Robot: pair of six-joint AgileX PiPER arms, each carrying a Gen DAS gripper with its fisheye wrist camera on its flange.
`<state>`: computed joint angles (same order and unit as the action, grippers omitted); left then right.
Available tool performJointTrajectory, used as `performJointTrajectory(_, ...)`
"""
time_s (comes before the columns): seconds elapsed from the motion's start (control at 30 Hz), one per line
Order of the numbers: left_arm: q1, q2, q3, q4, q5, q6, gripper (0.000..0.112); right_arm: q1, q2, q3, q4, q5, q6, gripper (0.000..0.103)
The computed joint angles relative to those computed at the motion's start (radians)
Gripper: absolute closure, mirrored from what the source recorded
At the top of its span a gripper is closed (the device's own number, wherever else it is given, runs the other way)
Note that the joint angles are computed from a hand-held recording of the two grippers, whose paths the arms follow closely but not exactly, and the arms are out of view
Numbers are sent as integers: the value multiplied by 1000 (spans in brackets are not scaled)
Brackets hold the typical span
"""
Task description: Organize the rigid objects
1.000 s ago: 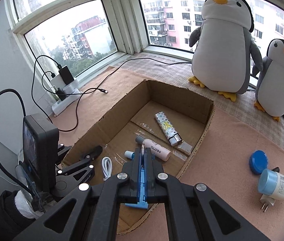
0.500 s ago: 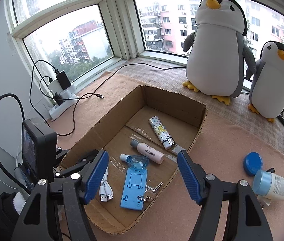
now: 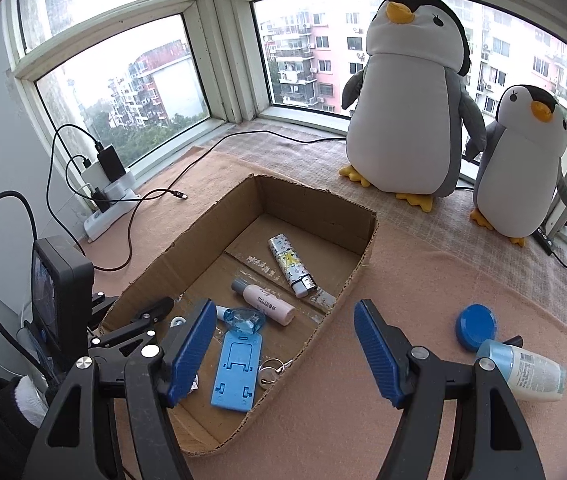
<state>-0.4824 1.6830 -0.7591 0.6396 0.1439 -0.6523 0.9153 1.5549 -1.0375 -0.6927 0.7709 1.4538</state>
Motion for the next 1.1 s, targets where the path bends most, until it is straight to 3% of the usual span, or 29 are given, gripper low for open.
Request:
performJointTrajectory(0.2,0,0,0,7,0,-6,96,-96,-107,119,87,2,-92,36)
performJointTrajectory(0.4,0,0,-3,8,6,-2,96,-304,-246,268,212,-35,-228,36)
performJointTrajectory(0.47,2,0,-5,-1,8,11,96,-393,-273,301,275,-51,-308,43)
performJointTrajectory(0.53,3,1,-3,11,5,1,96,-485,-282,323,343,-58,-400,59)
performJointTrajectory(0.6,3,1,-3,14,6,-3,96,-578,-272,336,414,-63,-502,67)
performJointTrajectory(0.67,3,1,-3,12,5,0,96,-649,-263,350,467,-75,-584,68)
performJointTrajectory(0.87,2,3,-2,34,6,-19,96,-730,-220,346,511,-78,-694,68)
performJointTrajectory(1.1,4,3,0,31,4,-14,96,-712,-211,357,572,-68,-810,69)
